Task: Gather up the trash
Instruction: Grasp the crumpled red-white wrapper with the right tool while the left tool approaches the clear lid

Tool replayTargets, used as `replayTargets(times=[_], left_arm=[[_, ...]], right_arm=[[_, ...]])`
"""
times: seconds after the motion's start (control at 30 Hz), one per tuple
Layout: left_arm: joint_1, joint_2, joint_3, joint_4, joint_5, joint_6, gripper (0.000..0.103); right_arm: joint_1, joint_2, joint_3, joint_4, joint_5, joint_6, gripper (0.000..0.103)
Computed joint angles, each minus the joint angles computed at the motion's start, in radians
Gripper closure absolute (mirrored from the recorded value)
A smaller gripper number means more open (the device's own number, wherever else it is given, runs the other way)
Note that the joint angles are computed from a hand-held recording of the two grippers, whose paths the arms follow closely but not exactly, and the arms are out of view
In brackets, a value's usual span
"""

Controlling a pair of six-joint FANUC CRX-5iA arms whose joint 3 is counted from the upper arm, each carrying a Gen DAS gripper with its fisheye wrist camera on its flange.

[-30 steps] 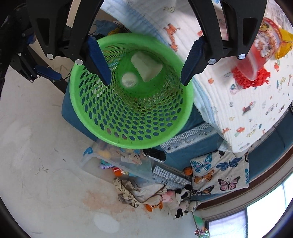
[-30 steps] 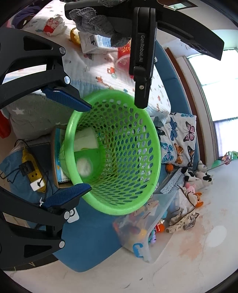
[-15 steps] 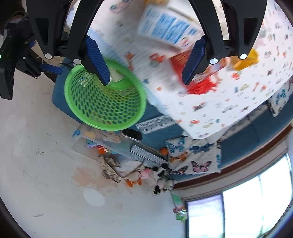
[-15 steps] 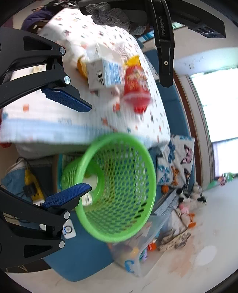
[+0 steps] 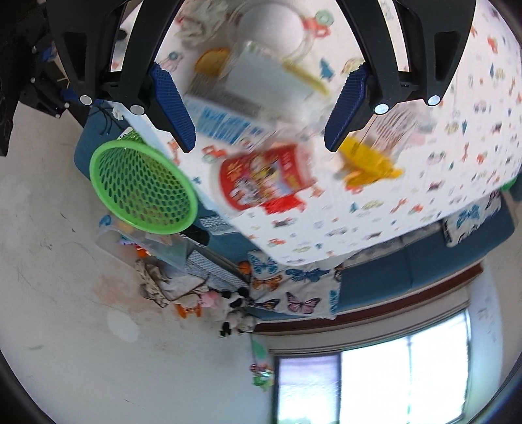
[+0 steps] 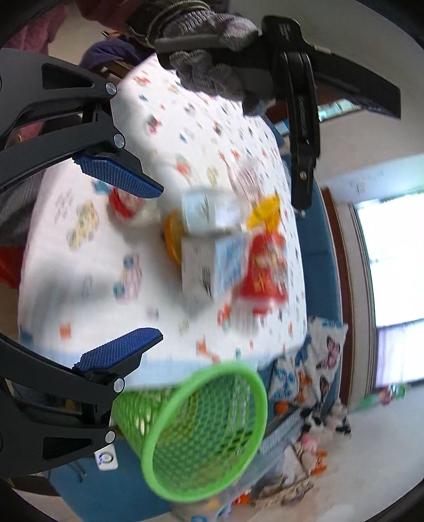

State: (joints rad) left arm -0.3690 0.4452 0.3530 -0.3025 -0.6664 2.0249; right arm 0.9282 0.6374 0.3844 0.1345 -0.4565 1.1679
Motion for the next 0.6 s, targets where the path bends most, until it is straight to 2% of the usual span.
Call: replayTargets(times=[0.17,0.4,0.6], left_arm=[[0.014,-0.061,-0.101,-0.047,0.017,0.080,0.025],[0.046,-0.129,-0.230,-0.049,0.062,0.145,0.025],[0.064,-0.149,-0.304,-0.013,0.076,0.120,0.027]], right_arm=[[0.025,0.040,0.084,-0.116,-0.061,0.146,0.020],[0.039,0.112,0.184,-0.150,-0.139,0.188,0.019],[0.039,0.164,0.248,-0.150,-0.188,0.197,0.019]])
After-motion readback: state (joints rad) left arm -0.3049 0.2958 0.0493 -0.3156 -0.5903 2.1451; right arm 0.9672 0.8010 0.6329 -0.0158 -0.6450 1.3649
